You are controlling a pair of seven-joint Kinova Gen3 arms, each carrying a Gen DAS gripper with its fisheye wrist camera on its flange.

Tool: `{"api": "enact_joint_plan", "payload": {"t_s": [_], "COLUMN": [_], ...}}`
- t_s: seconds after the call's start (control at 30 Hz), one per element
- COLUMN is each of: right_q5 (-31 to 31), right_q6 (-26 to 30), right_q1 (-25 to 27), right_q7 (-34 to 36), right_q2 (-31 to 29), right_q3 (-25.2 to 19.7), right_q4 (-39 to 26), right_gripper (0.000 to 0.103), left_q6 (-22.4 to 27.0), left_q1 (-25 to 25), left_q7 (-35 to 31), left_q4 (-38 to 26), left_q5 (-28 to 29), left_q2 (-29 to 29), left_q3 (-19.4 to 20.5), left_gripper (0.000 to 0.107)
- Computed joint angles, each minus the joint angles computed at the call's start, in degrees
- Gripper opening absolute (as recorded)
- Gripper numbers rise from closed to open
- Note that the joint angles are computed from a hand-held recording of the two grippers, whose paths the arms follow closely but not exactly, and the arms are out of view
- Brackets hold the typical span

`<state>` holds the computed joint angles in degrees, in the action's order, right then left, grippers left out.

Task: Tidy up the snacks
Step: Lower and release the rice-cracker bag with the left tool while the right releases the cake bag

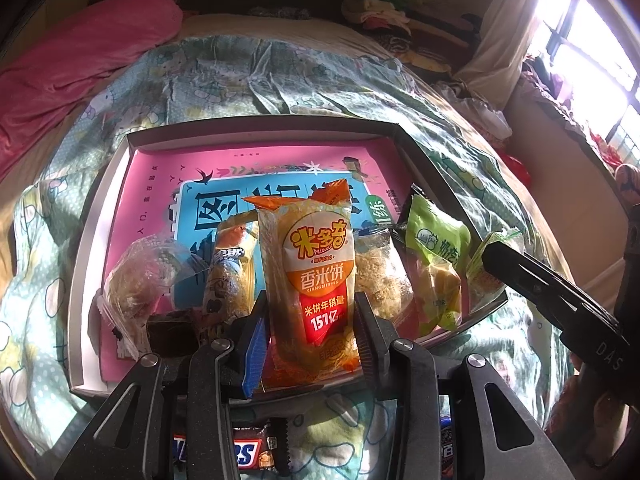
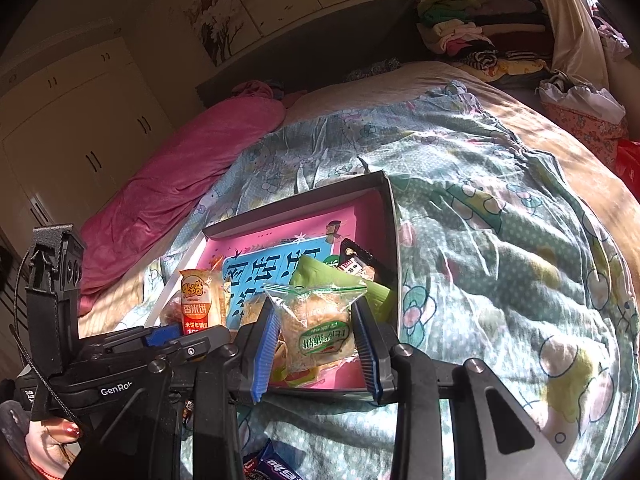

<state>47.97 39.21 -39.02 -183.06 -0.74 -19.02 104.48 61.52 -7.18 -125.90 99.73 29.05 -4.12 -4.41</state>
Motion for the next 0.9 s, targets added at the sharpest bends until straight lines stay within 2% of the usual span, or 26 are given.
{"api": "enact_joint_plan", "payload": {"t_s": [0.6, 0.9], "right_q5": [-2.9, -4.2], "right_q6": [2.9, 3.2], "right_q1": [-2.8, -3.9], "right_q7": [7.2, 8.6], "right_q2": [3.1, 3.5], "right_q3": [1.2, 2.2], "right_q4": [-3.3, -3.9], "right_gripper": [0.037, 0.038], "left_q6": [-0.1, 0.6], "left_q1": [0.1, -0.1], "left_q7": [0.4, 0.3], "left_q4": [0.1, -0.3], "left_q5": [-0.5, -0.8], "left_q2": [0.4, 0.8], "left_q3": [0.3, 0.4], "left_gripper": [0.041, 0.041]}}
